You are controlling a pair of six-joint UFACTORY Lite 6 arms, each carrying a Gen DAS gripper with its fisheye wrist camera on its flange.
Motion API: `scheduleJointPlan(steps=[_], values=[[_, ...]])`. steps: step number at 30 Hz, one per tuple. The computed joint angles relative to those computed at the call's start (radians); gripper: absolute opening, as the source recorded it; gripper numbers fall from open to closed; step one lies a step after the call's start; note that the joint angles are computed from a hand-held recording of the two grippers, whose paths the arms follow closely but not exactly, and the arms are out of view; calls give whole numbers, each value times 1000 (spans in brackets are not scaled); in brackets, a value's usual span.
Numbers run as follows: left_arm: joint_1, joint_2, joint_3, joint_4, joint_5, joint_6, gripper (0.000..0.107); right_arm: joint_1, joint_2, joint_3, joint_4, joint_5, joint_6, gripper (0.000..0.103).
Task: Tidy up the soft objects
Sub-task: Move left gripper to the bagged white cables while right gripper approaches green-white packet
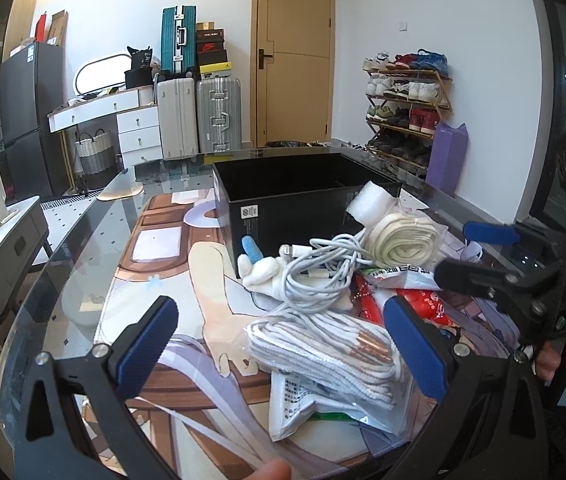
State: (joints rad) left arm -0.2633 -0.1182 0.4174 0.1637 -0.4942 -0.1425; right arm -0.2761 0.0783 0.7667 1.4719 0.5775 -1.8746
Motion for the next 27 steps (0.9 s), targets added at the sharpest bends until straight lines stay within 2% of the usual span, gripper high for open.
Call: scheduleJointPlan(steps=[4, 14, 18, 27], values=[[-11, 9, 3, -3, 0, 4, 103, 19, 35, 40, -5, -44, 41, 102], [13, 17, 4, 52, 4, -42, 103, 9, 95, 71, -73, -55, 118, 102], [11, 17, 4, 41, 3, -32, 103, 3, 125, 92, -94, -93, 149, 102], [18, 41, 24, 54, 7, -46, 103, -54, 124, 82, -126, -106, 127, 102]])
